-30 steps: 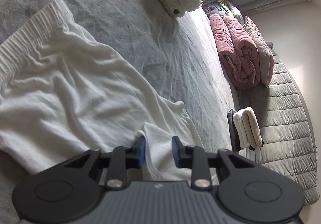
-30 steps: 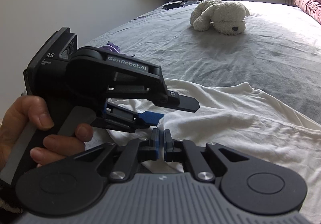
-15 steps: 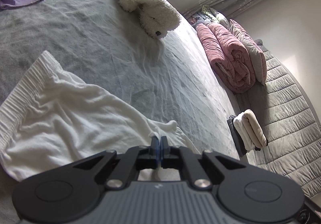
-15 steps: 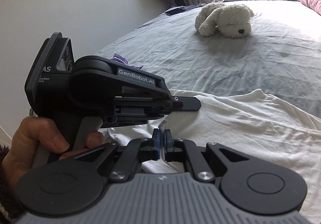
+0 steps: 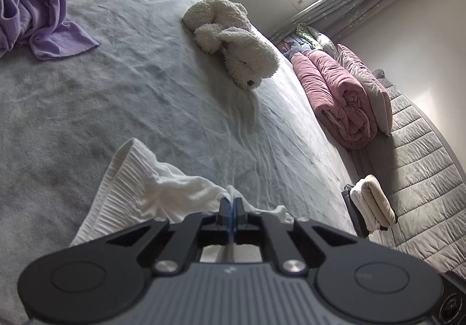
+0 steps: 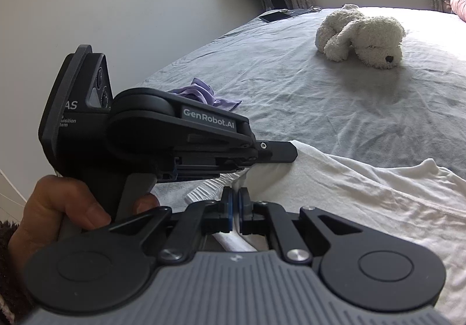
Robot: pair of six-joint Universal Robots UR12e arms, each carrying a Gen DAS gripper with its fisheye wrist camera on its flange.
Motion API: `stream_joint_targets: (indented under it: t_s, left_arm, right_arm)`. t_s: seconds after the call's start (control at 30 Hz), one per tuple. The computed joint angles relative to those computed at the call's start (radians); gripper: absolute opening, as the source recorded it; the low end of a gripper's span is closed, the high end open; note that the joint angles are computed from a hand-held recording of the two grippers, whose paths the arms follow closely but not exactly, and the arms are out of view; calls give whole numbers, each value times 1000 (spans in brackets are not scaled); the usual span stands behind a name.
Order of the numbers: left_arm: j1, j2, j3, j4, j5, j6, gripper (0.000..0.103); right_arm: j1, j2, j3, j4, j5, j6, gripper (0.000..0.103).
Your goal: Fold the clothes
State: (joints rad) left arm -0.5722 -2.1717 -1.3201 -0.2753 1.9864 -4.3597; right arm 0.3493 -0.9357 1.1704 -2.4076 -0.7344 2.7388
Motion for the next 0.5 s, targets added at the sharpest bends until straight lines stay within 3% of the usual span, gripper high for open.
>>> stream_joint_targets:
  t_s: [0.33, 0.5]
  left_arm:
    - [9, 38, -68, -40, 23, -1, 1]
    - [9, 38, -62, -101, 32, 13, 2]
  right_arm:
    - [35, 24, -11, 21, -18, 23, 6]
    - [44, 31, -12, 32, -38, 26, 6]
